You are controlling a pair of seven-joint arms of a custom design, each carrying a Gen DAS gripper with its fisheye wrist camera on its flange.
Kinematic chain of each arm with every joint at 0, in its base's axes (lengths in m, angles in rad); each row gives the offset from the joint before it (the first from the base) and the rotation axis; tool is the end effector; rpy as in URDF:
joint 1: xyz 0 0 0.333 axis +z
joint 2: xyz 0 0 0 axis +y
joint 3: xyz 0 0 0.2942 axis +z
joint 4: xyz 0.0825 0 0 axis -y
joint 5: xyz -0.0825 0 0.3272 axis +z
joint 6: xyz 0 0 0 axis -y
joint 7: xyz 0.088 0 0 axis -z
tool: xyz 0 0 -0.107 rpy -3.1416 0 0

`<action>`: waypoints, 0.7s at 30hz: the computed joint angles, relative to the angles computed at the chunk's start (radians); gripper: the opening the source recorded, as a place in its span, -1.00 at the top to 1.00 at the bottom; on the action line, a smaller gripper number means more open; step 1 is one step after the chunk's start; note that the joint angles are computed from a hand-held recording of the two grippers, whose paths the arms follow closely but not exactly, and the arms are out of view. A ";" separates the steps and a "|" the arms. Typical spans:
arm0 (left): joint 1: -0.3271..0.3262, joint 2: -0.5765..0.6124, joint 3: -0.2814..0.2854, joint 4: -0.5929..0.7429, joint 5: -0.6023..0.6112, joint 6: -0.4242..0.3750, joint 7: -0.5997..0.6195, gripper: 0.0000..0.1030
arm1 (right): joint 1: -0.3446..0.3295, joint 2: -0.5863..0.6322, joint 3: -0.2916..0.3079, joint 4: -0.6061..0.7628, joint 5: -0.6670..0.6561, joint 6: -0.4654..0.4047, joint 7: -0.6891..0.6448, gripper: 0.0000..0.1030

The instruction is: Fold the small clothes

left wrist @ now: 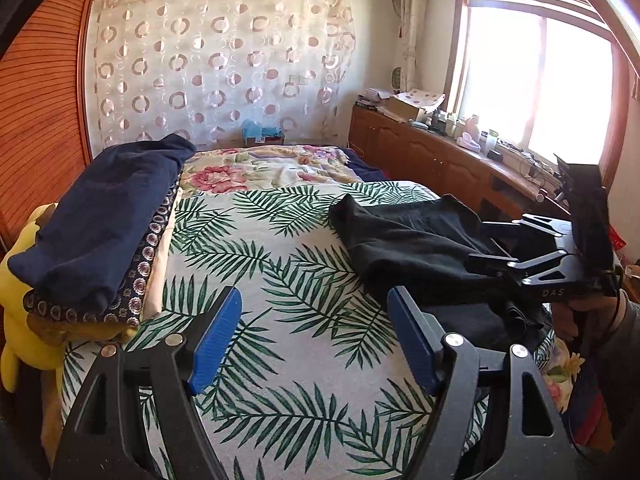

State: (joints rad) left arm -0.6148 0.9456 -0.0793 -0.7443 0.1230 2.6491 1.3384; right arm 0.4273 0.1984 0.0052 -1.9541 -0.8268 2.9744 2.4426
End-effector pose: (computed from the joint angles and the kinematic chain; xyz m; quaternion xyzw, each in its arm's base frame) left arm 0.6036 -0.4609 0.4928 -0.4624 0.7564 -0.4284 0.1745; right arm 0.5087 0.2905 0.4674 -0.7339 0.5286 -0.2658 0.3336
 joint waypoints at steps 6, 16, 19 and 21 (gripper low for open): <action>0.013 -0.029 0.001 -0.073 -0.003 0.033 -0.019 -0.48 | -0.064 0.103 0.096 0.107 0.290 -0.058 -0.306 -0.52; 0.011 -0.008 -0.010 -0.046 -0.013 0.012 0.005 -0.48 | -0.004 0.339 0.082 0.454 0.469 -0.310 -0.595 -0.08; 0.011 -0.006 -0.019 -0.048 -0.020 0.011 0.013 -0.48 | 0.045 0.353 0.032 0.476 0.415 -0.332 -0.582 0.63; 0.011 -0.002 -0.026 -0.043 -0.026 0.006 0.024 -0.48 | 0.026 0.333 0.040 0.447 0.436 -0.295 -0.579 0.75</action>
